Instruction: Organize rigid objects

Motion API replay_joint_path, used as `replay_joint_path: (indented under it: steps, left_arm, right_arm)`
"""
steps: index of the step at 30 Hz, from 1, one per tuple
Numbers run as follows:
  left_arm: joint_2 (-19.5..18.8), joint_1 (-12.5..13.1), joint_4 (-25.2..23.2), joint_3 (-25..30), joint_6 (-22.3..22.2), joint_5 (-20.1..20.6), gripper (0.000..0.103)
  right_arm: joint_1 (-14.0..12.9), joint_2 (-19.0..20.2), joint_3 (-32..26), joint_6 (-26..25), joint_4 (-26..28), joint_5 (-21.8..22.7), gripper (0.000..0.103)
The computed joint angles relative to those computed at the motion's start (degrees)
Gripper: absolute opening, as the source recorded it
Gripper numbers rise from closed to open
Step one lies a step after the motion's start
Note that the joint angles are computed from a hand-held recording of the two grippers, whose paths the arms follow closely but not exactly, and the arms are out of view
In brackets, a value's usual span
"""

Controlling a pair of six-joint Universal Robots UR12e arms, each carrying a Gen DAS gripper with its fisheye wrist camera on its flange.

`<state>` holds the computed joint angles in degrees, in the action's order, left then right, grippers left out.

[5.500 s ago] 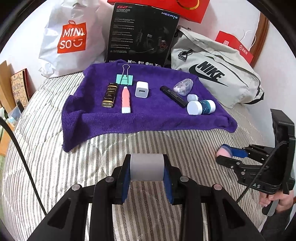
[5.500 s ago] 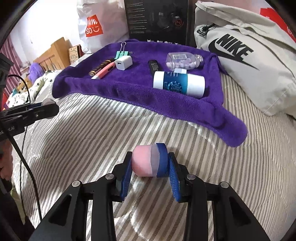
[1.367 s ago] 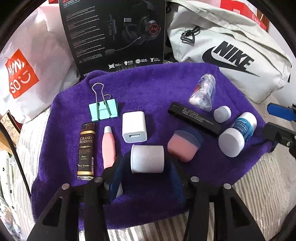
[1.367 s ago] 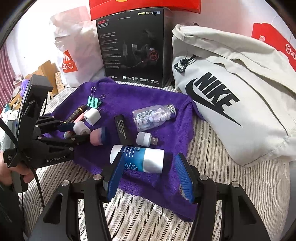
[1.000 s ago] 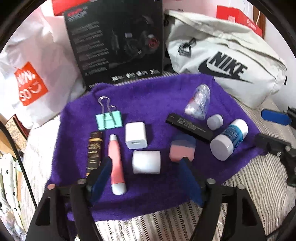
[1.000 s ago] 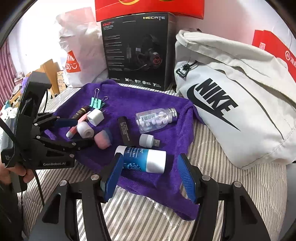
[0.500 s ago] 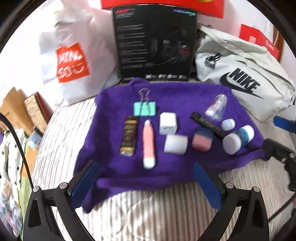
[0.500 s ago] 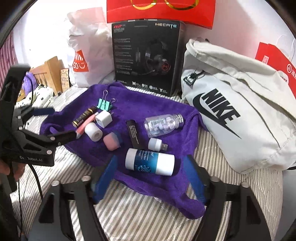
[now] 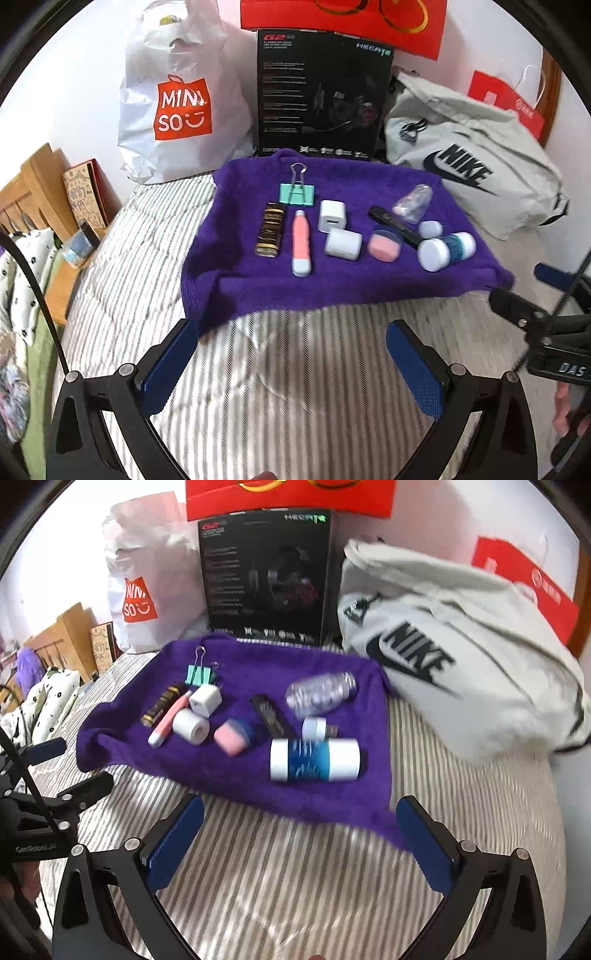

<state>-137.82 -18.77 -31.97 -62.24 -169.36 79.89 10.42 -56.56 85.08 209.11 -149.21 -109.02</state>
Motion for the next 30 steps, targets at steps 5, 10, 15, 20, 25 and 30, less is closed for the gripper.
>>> replay_joint_path:
  steps: [5, 10, 15, 20, 25, 30]
  left_arm:
    - [2.43, 0.26, 2.32, -3.57, -0.24, -1.14, 0.103]
    - [4.34, 0.31, 3.80, -6.29, -1.14, 0.20, 0.103]
    - [5.49, 0.45, 5.01, -8.10, -1.65, 0.28, 0.103]
    - [6.15, 0.32, 5.41, -9.06, -1.02, 1.12, 0.103]
    - [6.70, 0.37, 5.62, -9.92, -1.18, 0.48, 0.103]
    - [7.23, 0.23, 6.13, -10.63, -0.89, 0.43, 0.103]
  right_arm:
    - [1.03, -1.92, 1.46, 4.60, 1.69, -0.75, 0.102]
    - [1.96, -4.06, 3.87, 7.38, 1.15, -1.61, 0.102]
    - [2.51, -5.37, 5.37, 8.31, 1.30, -2.37, 0.102]
    - [2.79, -6.21, 6.24, 9.55, 1.21, -2.97, 0.102]
    - [2.97, -6.80, 6.84, 10.18, 1.54, -4.07, 0.102]
    - [2.98, -7.32, 7.62, 10.84, 1.41, -4.12, 0.102]
